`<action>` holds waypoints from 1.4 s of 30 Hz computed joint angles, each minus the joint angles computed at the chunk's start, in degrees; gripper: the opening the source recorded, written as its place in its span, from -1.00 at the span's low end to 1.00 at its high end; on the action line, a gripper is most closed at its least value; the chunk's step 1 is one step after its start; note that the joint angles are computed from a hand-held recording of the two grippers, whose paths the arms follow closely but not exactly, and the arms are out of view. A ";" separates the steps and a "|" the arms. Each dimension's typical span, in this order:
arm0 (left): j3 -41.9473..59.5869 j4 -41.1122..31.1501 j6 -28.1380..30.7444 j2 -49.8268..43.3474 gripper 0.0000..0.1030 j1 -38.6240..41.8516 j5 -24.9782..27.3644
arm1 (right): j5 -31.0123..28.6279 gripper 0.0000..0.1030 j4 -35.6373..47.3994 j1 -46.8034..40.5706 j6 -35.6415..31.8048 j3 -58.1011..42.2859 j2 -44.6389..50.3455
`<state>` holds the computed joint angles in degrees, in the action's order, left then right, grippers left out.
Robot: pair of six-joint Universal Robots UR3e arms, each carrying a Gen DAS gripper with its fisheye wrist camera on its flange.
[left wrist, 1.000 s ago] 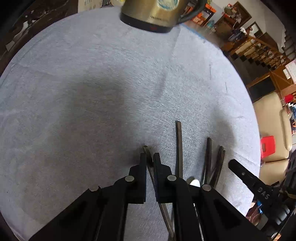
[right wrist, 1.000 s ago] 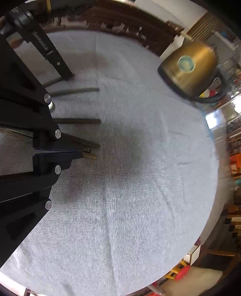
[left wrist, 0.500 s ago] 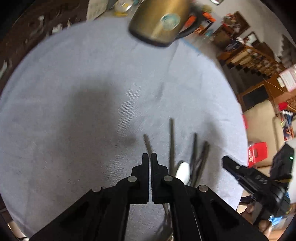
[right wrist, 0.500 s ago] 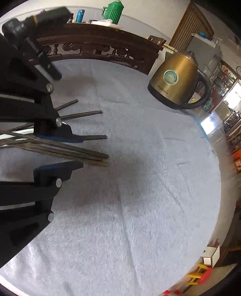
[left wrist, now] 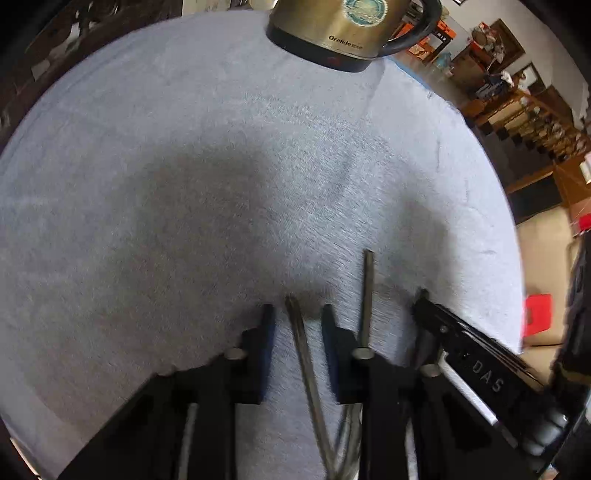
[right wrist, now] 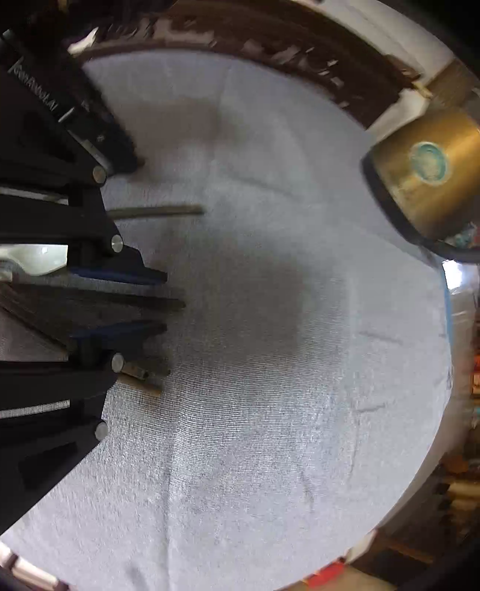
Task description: Organize utensils
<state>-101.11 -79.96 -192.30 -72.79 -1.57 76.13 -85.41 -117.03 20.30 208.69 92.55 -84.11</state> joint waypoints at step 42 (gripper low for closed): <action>-0.59 -2.54 -10.86 3.58 -0.88 -6.08 4.76 | 4.54 -0.86 -1.45 -9.02 -0.61 24.65 -55.88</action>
